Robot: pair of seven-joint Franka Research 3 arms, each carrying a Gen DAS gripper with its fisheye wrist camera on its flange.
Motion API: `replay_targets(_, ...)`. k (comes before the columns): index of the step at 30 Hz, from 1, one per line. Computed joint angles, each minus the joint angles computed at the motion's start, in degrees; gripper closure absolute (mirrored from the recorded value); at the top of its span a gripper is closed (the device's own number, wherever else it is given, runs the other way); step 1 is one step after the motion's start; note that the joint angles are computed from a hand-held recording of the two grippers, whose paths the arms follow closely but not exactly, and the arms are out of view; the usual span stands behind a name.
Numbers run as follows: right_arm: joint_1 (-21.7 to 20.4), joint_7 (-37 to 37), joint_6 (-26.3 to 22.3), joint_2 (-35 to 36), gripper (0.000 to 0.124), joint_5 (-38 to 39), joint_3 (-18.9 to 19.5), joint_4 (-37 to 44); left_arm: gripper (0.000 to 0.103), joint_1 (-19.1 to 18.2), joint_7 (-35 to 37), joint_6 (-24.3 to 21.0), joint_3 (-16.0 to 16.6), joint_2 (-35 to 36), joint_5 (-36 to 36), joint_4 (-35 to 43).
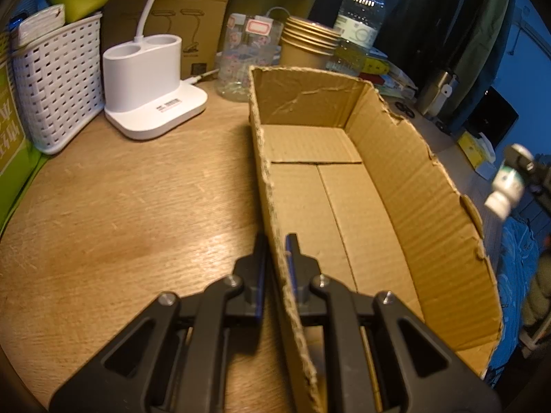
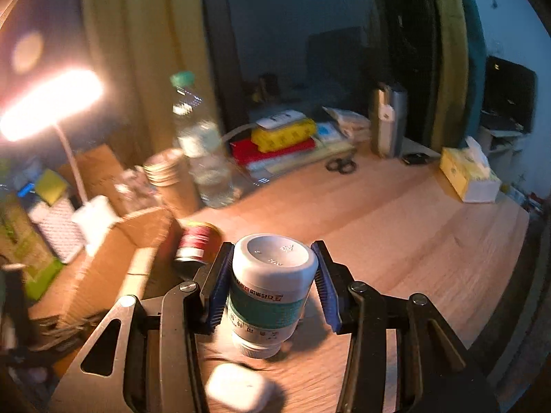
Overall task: Organize rigid objects
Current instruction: 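Carry the pill bottle into the box and open the right gripper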
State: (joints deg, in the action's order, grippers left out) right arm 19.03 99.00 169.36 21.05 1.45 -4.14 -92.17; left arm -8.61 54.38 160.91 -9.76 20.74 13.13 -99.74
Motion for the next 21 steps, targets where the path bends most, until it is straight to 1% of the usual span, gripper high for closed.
replay_targets(1, -1.7, -2.6, 0.4, -0.6, 0.076, 2.3, 2.8, -0.2, 0.092, -0.1, -0.1, 0.0, 0.1, 0.0, 0.1, 0.0)
replay_targets(2, -2.8, -4.7, 0.7, -1.0, 0.076, 4.1, 4.7, -0.3, 0.092, -0.1, -0.1, 0.0, 0.1, 0.0, 0.2, 0.0)
replay_targets(5, -3.9, -10.2, 1.9, -2.5, 0.076, 8.2, 8.3, -1.3, 0.092, -0.2, -0.3, 0.1, 0.3, 0.1, 0.6, 0.1)
replay_targets(6, -4.8, -13.1, 2.0, -2.9, 0.076, 10.4, 10.4, -1.4, 0.092, -0.2, -0.4, 0.1, 0.3, 0.0, 0.7, 0.0)
replay_targets(9, -5.5, -19.8, 1.7, -3.4, 0.076, 15.7, 13.8, -1.5, 0.092, -0.2, -0.5, 0.1, 0.3, 0.0, 0.8, 0.0)
replay_targets(12, -5.7, -26.3, -0.4, -3.1, 0.076, 20.9, 16.5, -0.9, 0.092, -0.2, -0.6, 0.2, 0.3, 0.0, 0.9, 0.0)
replay_targets(16, -3.1, -29.1, -3.1, -2.1, 0.076, 23.1, 15.4, -0.2, 0.092, -0.2, -0.6, 0.2, 0.3, 0.0, 0.9, -0.1)
replay_targets(21, -0.6, -28.4, -6.3, -0.2, 0.076, 22.7, 13.3, 0.8, 0.092, -0.2, -0.6, 0.2, 0.3, 0.0, 1.0, 0.0)
